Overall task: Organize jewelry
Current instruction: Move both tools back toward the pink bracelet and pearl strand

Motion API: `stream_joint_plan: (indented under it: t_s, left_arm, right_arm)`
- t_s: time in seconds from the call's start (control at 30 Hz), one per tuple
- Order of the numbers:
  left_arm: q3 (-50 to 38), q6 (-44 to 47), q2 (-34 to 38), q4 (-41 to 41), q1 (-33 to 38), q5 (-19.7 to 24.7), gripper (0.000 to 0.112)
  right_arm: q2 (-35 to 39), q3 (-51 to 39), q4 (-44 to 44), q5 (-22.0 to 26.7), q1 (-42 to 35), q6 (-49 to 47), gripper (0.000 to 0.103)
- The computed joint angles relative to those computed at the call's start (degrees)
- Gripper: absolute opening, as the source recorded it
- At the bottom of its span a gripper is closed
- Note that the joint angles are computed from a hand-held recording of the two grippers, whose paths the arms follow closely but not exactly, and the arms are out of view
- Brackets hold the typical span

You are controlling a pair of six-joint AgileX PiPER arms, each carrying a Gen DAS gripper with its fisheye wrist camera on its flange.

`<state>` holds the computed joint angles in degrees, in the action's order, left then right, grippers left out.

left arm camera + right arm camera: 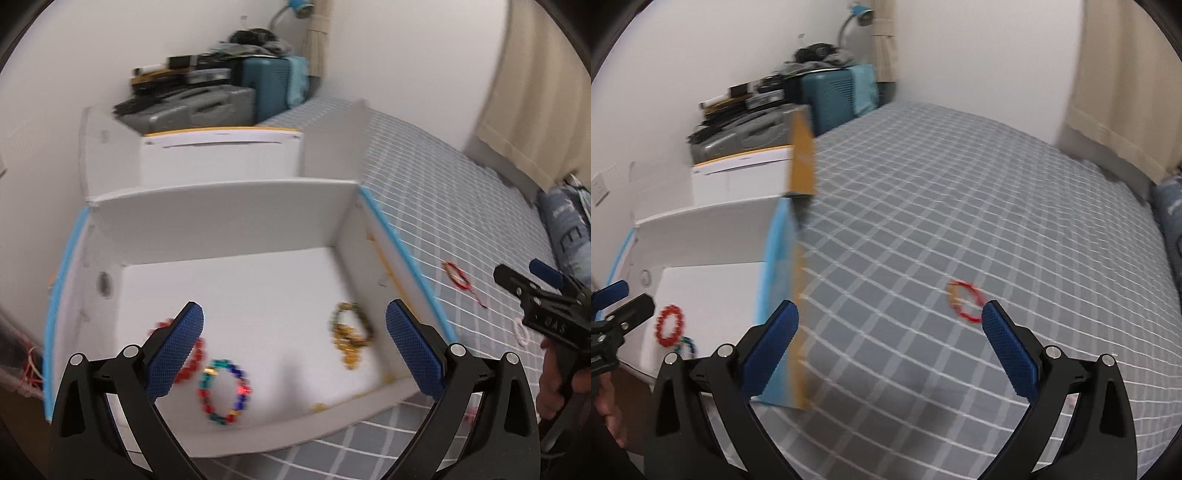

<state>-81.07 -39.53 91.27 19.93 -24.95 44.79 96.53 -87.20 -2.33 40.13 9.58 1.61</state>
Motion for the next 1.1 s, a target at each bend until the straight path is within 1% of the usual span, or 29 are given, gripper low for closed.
stream_joint_plan:
  t_s: [0.1,0.27,0.37,0.47,0.6,0.67,0.77,0.93,1.0,1.03,1.1]
  left_arm:
    - [-2.6,-0.3,2.3,0.6,-4.0,0.3,0.097]
    - [-6.1,0.4,5.4,-0.1,-8.8,0.1,0.097]
    - [-9.4,1.7,8.3,-0.5,-12.0,0.9,0.097]
    - [-12.3,4.0,11.1,-2.9,-14.0,1.1,0.097]
    - [-15.4,5.2,14.4,-4.6,-16.9,1.7,0.097]
    - [-16.2,4.3,16.0,-3.6,-19.0,1.9,0.097]
    - [-16.4,3.8,17.7,-3.3,-21.0,1.4,0.097]
    - [-14.4,3.6,19.6,-6.4,-22.9,-2.0,0.097]
    - [-13.5,2.9,20.3,-6.3,-24.0,-2.9,0.097]
    - [-13.3,2.7,20.8,-6.0,-24.6,-3.0,0.097]
    - [-12.0,1.8,21.2,-5.2,-25.7,-3.8,0.097]
  right_arm:
    - [-1.1,2.4,1.0,-1.4,-5.6,-2.9,0.096]
    - [-0.9,4.5,4.1,-2.7,-16.4,-8.8,0.095]
    - [0.7,3.9,6.9,-2.6,-22.4,-12.6,0.095]
    - [3.5,2.1,8.6,-1.7,-28.2,-16.3,0.095]
    - [7.3,-0.6,7.6,-1.5,-32.9,-17.8,0.095]
    - [10.5,-3.4,6.8,-0.3,-35.1,-18.1,0.095]
    - [13.9,-6.1,4.2,-0.3,-36.8,-16.8,0.095]
    - [19.9,-11.8,6.4,2.9,-39.9,-17.7,0.095]
    - [22.0,-13.7,9.0,4.4,-41.5,-19.5,0.095]
    - [23.6,-15.7,9.6,5.9,-42.1,-19.8,0.095]
    - [25.4,-17.4,9.7,6.7,-42.3,-20.2,0.095]
